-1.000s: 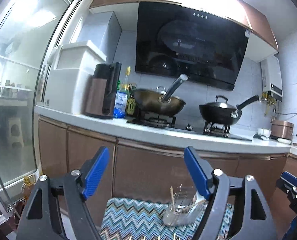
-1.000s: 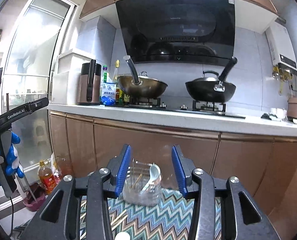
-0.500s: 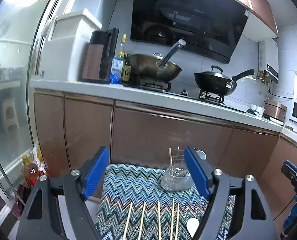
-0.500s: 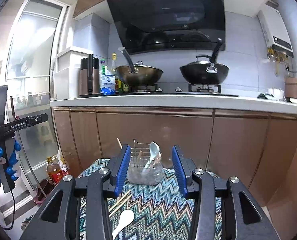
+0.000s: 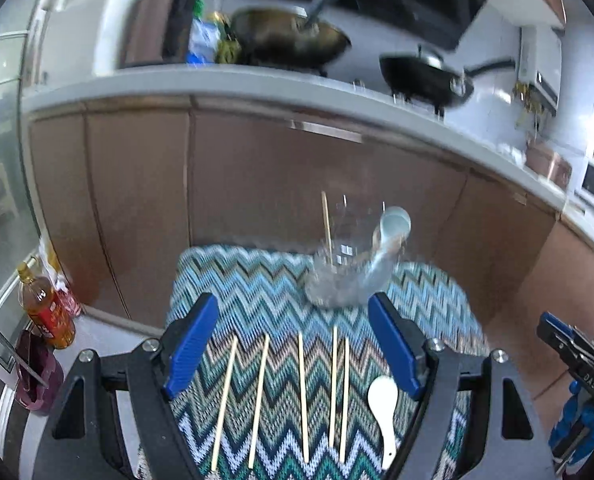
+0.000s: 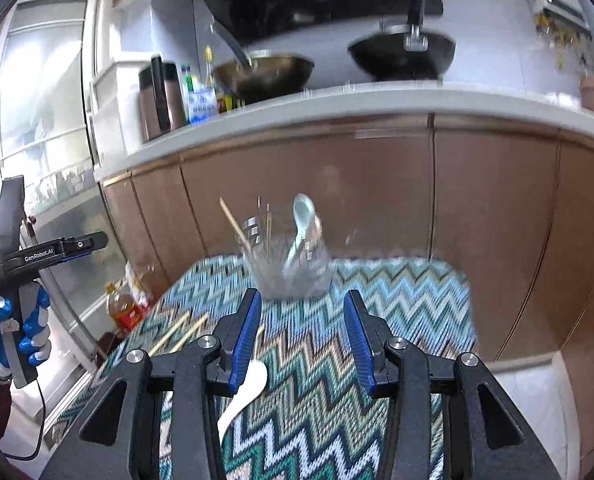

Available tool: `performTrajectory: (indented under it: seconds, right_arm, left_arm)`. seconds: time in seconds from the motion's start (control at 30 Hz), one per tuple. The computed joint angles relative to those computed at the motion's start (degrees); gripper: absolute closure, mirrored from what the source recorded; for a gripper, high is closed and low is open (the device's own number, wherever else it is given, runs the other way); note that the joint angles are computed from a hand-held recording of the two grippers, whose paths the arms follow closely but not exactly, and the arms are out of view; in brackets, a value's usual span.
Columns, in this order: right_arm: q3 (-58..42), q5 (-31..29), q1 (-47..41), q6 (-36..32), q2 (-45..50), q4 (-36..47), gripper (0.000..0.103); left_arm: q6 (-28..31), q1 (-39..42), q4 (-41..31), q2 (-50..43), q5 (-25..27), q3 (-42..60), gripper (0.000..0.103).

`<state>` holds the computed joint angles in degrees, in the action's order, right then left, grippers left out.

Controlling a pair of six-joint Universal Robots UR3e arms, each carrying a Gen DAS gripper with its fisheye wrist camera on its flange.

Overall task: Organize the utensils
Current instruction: 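Move both open tools back down toward the remaining utensils, then grasp a third white spoon with the right tool while the left tool grasps a chopstick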

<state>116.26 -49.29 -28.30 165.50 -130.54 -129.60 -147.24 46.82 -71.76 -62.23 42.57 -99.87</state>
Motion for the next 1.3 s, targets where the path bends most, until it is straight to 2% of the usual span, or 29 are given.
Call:
performTrajectory:
  seconds: [0.23,0.43,0.6,0.67,0.83,1.1,1.3]
  right_arm:
    - [1.6,-7.8,10.1,1.9,11.7,-6.8,0.061]
    - [-2.2,-5.4,14.6,-0.3,23.6,-4.2,0.061]
    - [-6.9,-5.3,18.0,-2.1,33.8,-1.6,0.063]
    - [-8.3,-5.1,18.7,-2.5,36.5,-0.7,0.075]
    - [-12.8,-3.6,19.4,-4.0,42.8,1.1,0.081]
    - [-21.8,-2.5,21.0,-6.7,51.1,6.8,0.081]
    - [-29.5,-2.4,22.7,-9.4,58.1,11.6,0.081]
  left_arm:
    - [-2.2,-13.7,7.9,-10.6,10.4,-1.0,0.027]
    - [-4.6,-22.4,5.8,-23.2,16.2,5.8,0.029]
    - [-7.5,-28.3,3.7,-34.2,20.4,13.9,0.045]
    - [-8.3,-29.7,1.7,-38.2,21.5,17.7,0.049]
    - [-8.8,-31.7,-3.1,-46.0,22.7,25.7,0.062]
    - [-9.1,-34.3,-10.0,-54.7,24.4,37.1,0.076]
    - [-9.3,-37.1,-13.2,-60.2,27.7,44.9,0.081]
